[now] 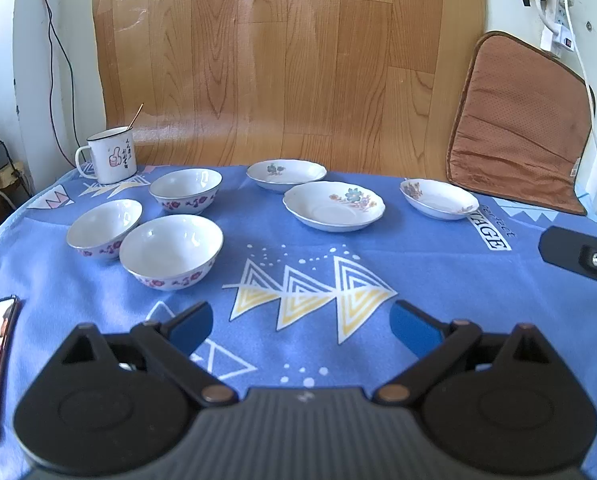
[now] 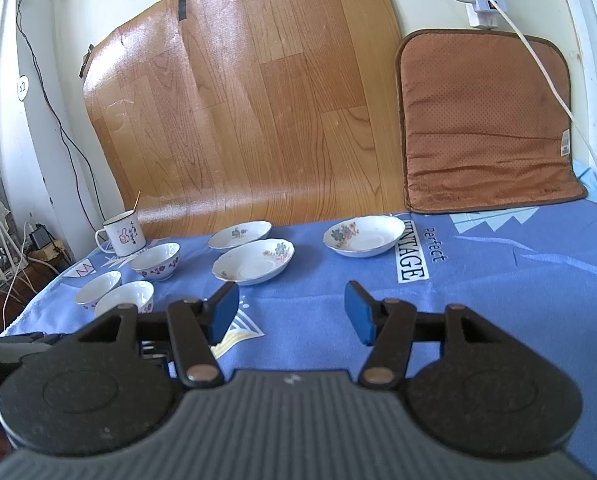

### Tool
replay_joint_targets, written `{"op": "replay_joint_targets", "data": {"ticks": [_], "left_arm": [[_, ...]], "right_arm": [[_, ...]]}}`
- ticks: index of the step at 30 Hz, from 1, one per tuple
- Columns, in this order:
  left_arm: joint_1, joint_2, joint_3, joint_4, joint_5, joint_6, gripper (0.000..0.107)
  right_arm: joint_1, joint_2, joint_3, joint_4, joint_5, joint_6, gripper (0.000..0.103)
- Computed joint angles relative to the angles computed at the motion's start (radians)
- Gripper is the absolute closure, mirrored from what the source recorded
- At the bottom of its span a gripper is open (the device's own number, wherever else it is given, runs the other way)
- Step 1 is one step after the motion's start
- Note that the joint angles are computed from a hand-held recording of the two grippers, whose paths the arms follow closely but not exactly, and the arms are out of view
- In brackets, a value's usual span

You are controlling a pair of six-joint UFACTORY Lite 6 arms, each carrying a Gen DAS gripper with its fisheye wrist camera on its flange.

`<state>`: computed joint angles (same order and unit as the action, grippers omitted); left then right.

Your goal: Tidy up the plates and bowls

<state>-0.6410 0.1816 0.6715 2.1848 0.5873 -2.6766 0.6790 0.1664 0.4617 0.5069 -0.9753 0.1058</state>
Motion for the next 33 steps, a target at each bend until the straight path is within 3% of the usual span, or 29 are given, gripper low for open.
{"op": "replay_joint_targets", "data": {"ticks": [33], "left_arm": [[-0.006, 0.007, 0.001, 0.001, 0.004, -0.009, 0.008]], "right_arm": [[-0.005, -0.002, -0.003, -0.011, 0.003, 0.006, 0.042]]}}
